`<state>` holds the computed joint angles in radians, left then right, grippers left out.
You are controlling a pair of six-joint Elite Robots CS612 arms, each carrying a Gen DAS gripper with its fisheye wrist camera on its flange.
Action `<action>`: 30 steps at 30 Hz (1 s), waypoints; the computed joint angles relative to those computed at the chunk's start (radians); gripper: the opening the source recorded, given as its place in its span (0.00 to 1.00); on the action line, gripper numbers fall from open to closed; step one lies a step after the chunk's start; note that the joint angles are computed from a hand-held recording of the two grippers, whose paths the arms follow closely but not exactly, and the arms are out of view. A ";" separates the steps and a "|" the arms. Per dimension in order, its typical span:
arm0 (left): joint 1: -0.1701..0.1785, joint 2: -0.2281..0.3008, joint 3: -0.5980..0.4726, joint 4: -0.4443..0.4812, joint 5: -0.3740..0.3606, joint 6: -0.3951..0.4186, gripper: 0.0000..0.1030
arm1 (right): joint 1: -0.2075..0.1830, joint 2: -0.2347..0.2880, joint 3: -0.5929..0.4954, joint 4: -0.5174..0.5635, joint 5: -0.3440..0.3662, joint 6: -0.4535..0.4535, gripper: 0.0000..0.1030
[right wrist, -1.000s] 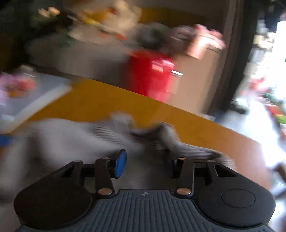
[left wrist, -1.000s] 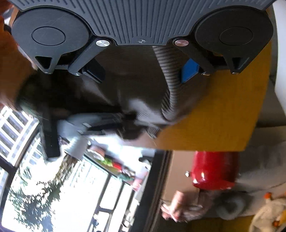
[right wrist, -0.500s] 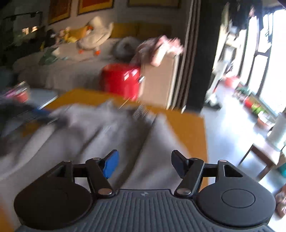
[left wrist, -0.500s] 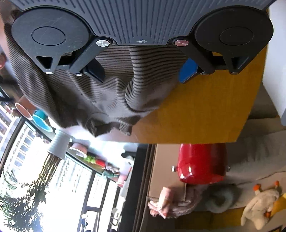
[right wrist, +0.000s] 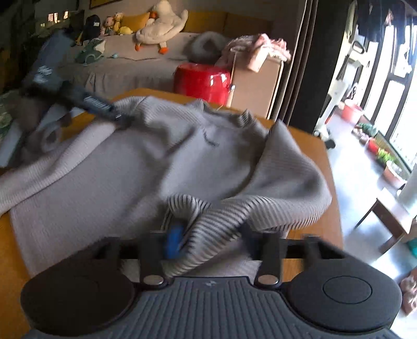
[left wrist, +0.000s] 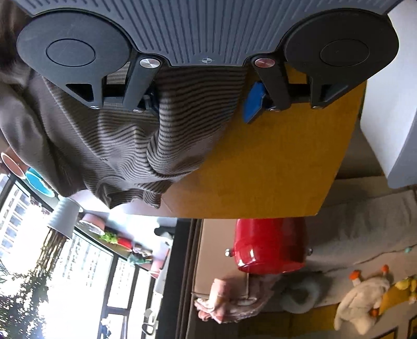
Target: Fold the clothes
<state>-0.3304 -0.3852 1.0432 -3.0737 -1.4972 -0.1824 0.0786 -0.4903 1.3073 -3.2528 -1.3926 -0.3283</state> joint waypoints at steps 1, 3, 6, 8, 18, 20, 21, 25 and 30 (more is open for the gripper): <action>0.000 -0.004 0.006 -0.004 -0.005 0.011 0.58 | 0.002 0.011 -0.018 -0.013 -0.009 0.010 0.22; -0.002 -0.007 0.014 -0.010 -0.016 0.041 0.48 | 0.004 0.036 -0.064 -0.036 -0.011 0.040 0.22; -0.008 -0.005 0.014 -0.018 -0.001 0.075 0.40 | 0.002 0.082 -0.149 -0.030 0.070 0.126 0.27; -0.009 -0.002 0.010 -0.016 0.002 0.080 0.38 | 0.002 0.103 -0.180 -0.025 0.136 0.176 0.42; -0.003 -0.011 0.013 -0.040 0.053 0.087 0.31 | -0.008 0.087 -0.146 0.093 0.223 0.021 0.51; 0.003 -0.009 0.005 -0.048 0.052 0.075 0.31 | -0.023 0.064 -0.105 0.091 0.238 0.003 0.51; 0.007 -0.008 0.001 -0.051 0.050 0.068 0.31 | -0.027 0.054 -0.085 0.084 0.233 -0.008 0.51; 0.006 -0.007 -0.007 -0.071 0.095 0.047 0.34 | -0.035 0.022 -0.027 0.075 0.209 -0.029 0.50; 0.007 -0.029 0.027 -0.109 0.142 0.020 0.42 | -0.037 -0.016 -0.002 0.112 0.161 -0.073 0.51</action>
<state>-0.3232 -0.4145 1.0701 -3.1826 -1.3552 -0.1623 0.0419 -0.5064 1.3053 -3.1409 -1.2313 -0.4012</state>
